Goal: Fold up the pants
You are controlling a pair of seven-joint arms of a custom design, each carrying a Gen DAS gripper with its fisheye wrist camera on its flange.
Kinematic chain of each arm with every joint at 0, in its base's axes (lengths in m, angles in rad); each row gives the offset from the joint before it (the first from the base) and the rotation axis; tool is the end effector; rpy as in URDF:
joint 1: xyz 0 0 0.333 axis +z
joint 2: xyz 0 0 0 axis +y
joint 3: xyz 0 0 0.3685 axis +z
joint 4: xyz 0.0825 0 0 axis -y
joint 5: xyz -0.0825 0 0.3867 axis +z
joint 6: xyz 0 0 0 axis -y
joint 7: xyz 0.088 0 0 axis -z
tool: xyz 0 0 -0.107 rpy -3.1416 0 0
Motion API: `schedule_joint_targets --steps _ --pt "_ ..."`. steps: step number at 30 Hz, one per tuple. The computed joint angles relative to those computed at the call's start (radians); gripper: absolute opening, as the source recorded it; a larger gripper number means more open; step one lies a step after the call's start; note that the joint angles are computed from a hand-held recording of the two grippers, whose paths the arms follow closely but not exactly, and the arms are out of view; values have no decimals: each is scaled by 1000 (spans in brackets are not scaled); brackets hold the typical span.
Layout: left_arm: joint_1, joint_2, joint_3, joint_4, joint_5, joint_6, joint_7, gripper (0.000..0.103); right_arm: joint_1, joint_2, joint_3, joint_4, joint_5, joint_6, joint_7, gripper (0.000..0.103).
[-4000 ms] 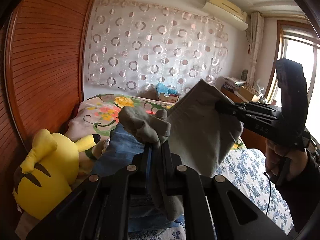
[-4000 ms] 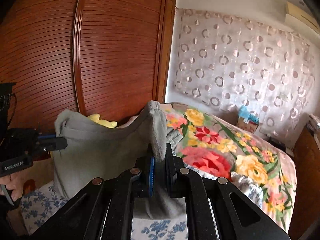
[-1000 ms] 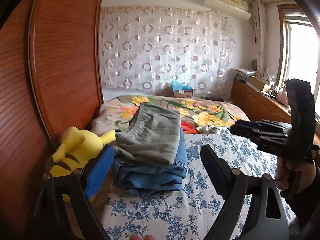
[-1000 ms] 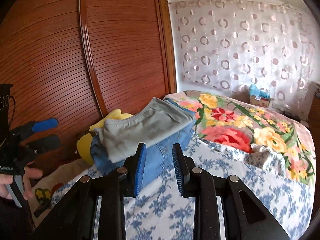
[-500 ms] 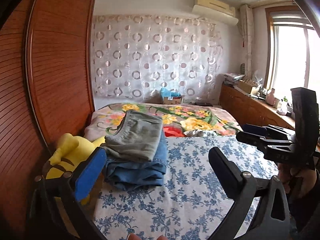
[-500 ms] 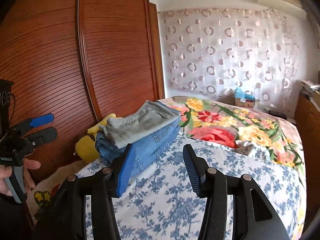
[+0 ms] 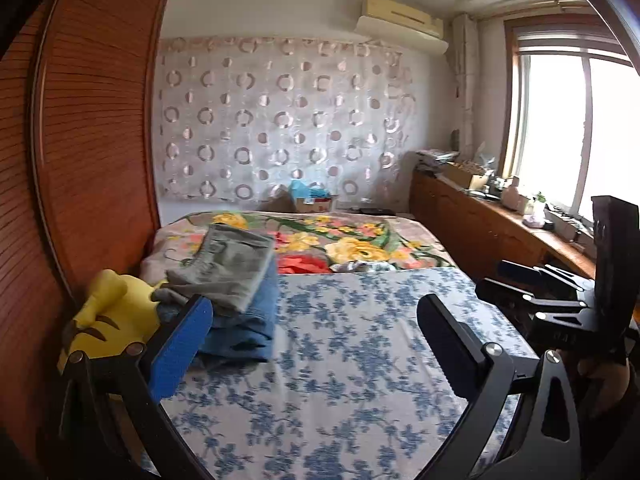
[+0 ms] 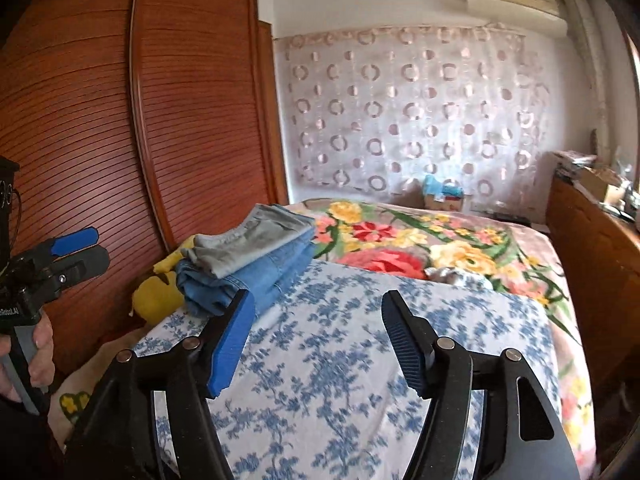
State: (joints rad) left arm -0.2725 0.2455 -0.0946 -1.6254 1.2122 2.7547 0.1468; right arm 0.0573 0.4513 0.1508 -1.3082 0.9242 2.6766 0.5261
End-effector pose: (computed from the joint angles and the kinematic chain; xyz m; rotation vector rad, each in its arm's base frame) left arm 0.6368 -0.2772 0.6111 -1.6084 1.4294 -1.0230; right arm 0.7593 0.1036 0.6311 -1.7748 0.9887 -0.5564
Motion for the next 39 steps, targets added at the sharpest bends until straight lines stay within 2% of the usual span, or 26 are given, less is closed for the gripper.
schedule_joint_targets --steps 7,11,12,14,18,23,29,39 --pt "-29 5 -13 21 -2 -22 31 102 3 -131 7 -183 103 125 -71 70" --pt "-51 -4 -19 22 13 -51 27 102 15 -193 -1 -263 176 173 -121 73" --pt "-55 -7 -20 21 19 -56 22 102 21 -210 -3 -284 197 190 -132 76" --pt "-63 -17 -24 14 34 -69 9 102 26 -240 -4 -317 256 216 -176 79" --pt "-82 -36 -38 2 65 -124 -14 102 53 -287 -15 -367 361 271 -258 80" --pt "-88 -50 -55 -12 86 -148 -38 102 95 -340 -29 -434 541 357 -415 80" --pt "-93 -54 -67 -21 100 -169 -49 102 145 -361 -52 -464 659 406 -513 80" --pt "-93 -50 -71 -24 98 -173 -52 102 176 -373 -71 -479 701 429 -540 80"
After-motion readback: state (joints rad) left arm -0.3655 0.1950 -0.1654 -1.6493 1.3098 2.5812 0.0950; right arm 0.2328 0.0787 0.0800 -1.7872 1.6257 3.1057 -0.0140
